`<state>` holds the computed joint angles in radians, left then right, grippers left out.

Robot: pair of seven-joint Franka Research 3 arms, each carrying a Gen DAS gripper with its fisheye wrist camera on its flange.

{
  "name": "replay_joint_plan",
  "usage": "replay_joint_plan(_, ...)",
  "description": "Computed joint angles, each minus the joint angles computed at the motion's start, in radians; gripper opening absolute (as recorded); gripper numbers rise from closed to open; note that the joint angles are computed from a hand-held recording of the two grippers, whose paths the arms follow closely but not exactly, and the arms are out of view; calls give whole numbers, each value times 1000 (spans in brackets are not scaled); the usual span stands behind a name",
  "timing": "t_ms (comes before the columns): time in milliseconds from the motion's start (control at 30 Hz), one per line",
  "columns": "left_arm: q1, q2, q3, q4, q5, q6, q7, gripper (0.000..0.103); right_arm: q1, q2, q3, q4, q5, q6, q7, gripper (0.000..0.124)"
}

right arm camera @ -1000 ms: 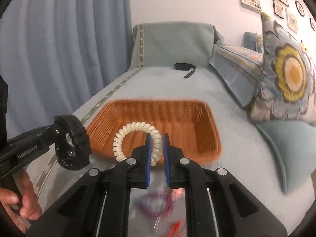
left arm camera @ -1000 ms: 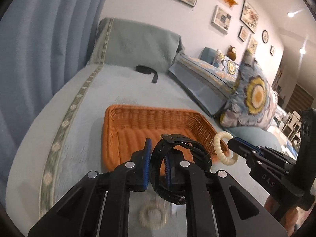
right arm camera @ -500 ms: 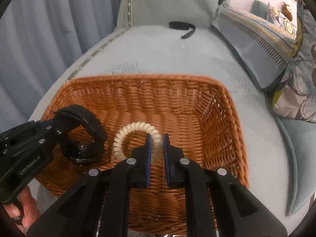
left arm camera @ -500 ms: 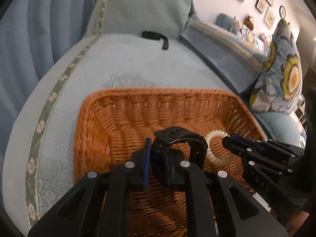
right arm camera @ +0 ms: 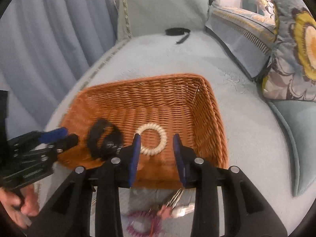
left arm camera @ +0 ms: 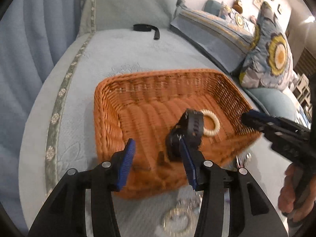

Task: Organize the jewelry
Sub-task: 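Withdraw both grippers from the basket back toward the jewelry, then grasp the clear bead bracelet with the left gripper while the right gripper grasps the red cord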

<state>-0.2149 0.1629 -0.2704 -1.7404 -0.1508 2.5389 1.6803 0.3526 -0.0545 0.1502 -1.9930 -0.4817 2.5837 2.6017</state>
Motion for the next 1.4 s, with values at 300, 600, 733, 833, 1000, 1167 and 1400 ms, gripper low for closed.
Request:
replay_joint_plan(300,-3,-222,32,-207,-200,40,69,45,-42,-284,100,-219,19,7,77,31)
replay_joint_plan(600,-150,-532,173,-566,-410,210,164,45,-90,-523,241,-422,109,-3,87,31)
replay_joint_plan(733,-243,-589,243,-672,-472,293,201,45,-96,-536,288,-467,127,-1,70,31)
replay_joint_plan(833,-310,-584,292,-703,-509,324,226,45,-103,-498,314,-480,123,13,62,31)
replay_joint_plan(1000,-322,-491,296,-653,-527,306,265,43,-136,-418,362,-466,38,-6,131,30)
replay_joint_plan(1167,-240,-372,219,-573,-486,291,233,37,-115,-358,344,-446,-51,-44,181,25)
replay_joint_plan(1400,-96,-278,86,-521,-123,290,-45,34,-44,-285,277,-410,-115,-79,213,17)
